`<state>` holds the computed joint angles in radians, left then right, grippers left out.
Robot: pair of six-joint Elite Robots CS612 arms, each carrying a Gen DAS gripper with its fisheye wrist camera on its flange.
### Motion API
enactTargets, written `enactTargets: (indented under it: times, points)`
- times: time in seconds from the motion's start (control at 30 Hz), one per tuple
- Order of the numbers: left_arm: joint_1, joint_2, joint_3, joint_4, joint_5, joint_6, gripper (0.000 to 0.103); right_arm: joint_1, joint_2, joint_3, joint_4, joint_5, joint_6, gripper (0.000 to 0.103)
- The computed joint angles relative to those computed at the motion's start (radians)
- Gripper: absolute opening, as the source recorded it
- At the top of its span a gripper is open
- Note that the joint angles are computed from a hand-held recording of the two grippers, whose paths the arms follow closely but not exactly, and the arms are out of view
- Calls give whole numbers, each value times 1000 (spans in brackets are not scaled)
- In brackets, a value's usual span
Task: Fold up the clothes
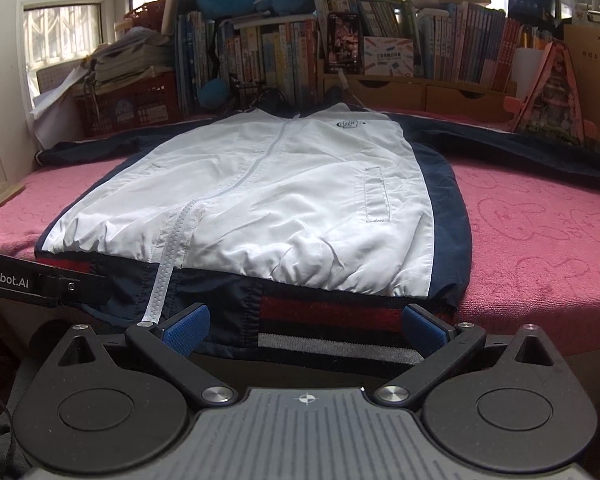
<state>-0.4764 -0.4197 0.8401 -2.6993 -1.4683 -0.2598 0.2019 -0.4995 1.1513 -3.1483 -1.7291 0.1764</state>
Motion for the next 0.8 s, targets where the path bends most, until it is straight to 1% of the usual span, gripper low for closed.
enactTargets:
  times: [0.13,0.23,0.3,0.4,0.57,0.7,0.8]
  points:
    - [-4,-4,6,8,20,10,103,3,-3,-1,25,-20,3,103]
    - [-6,-10,12,24,29,6,103,11,-4,-9,65,-68,5,103]
    - [-7,-16,19,35,33,-3,103,16,-6,-16,110,-109,18,103]
    - [-8,-31,39,49,48,-29,103,22,-14,-21,177,-167,60,103]
    - [-6,-54,81,27,80,-93,103,25,-26,-20,235,-236,142,103]
    - [-6,-57,86,23,108,-120,103,24,-29,-21,257,-262,184,103]
    - [-6,-55,83,28,111,-124,103,24,-31,-19,257,-256,195,103]
